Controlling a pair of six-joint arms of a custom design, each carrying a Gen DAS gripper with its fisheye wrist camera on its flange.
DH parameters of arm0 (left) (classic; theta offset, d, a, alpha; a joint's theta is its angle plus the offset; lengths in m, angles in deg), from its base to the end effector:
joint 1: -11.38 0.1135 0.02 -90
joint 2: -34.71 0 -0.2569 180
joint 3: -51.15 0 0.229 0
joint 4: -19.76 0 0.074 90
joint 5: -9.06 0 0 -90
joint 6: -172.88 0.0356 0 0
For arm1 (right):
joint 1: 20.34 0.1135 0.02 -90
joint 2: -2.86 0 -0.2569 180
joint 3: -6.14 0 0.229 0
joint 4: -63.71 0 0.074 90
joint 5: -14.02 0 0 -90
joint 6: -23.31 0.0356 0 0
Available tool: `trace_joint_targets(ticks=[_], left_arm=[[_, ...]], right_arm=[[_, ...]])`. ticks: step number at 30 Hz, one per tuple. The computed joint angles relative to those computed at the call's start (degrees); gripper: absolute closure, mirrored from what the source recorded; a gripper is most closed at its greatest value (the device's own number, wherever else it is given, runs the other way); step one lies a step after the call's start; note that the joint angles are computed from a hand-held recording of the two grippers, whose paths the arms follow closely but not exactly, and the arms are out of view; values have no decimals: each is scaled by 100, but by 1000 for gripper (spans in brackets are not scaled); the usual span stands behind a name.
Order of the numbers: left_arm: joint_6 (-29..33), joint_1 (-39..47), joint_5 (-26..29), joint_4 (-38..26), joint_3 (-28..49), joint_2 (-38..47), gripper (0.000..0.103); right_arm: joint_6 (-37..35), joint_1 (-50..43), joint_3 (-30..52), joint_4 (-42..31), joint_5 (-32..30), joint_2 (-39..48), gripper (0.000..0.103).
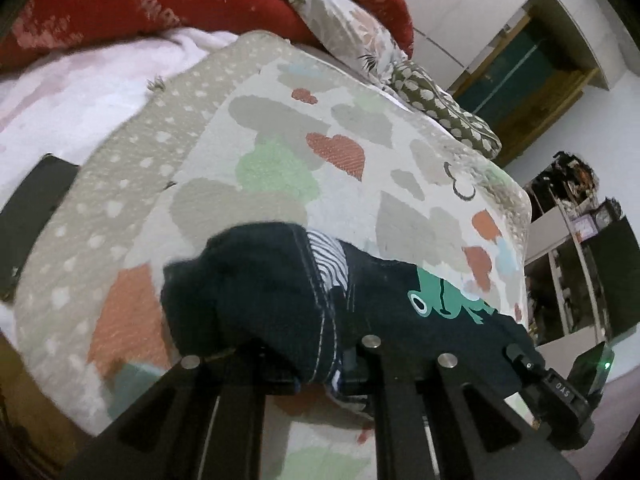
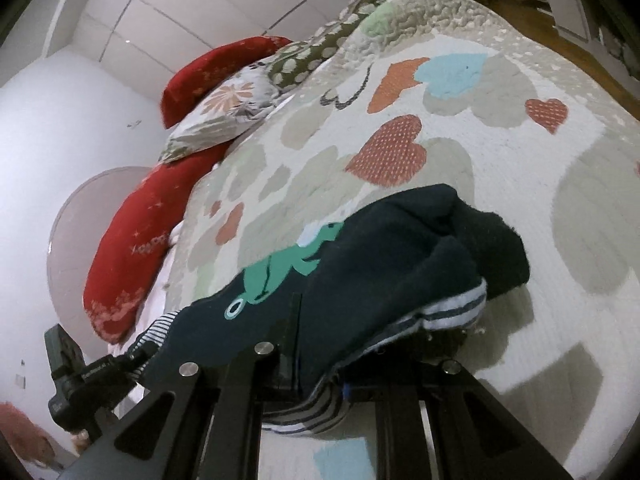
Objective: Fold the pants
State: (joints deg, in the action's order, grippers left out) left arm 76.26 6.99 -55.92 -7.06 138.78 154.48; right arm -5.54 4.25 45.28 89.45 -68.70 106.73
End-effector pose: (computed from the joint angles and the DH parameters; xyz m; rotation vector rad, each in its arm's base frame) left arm 0.3939 -0.0453 0.1236 0.1085 2.5771 -0.6372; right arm 0.2422 0.1059 0.0870 0.7975 2.1891 0.6473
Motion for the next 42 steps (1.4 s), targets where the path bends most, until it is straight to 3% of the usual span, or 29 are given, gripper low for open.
trace_joint_targets(ticks=[7,10,12,14,15,17,20,26,35,36,38,40,42], left_arm=[[448,564,194,-48,-806,-54,82],[536,812,393,-199,-938,-175,80],[539,797,263,35,-1271,-553,80],[550,756,245,217,-1573,-965,77],[556,761,320,241,-1666,-1111,75],[524,773,511,284,-1825,-1344,61],[552,753,763,293,-1891,-1327,57],[540,720,1277,-332,-1273,-333,57],[360,783,1318,-447,-1059,-62,58],[355,784,1308,-454,-1042,-51,59],[407,754,1255,-509,-962,-13,82],[484,703,1176,-576,-859,34,96],[497,700,1214,-601,-819,37,99]], right_arm=[[826,432,-618,181,321,331,77],[1177,600,-1150,-5,743,-210,72],[1352,891,-1253,-600,1180,-861,71],[1269,1167,-1340,-556,1334,-1239,70],[1157,1267,-1329,-325,1245,-1240,70],[915,1338,-1222,400,762,-831,70],[819,1339,-846,1351,-83,188,70],[1031,1234,-356,904,-394,748,70],[1409,1472,-525,193,46,176,70],[1436,1482,-518,84,86,126,70],[1478,1449,-526,58,111,140,70],[1552,1422,-626,143,136,139,70],[1634,1354,-761,346,96,176,70]])
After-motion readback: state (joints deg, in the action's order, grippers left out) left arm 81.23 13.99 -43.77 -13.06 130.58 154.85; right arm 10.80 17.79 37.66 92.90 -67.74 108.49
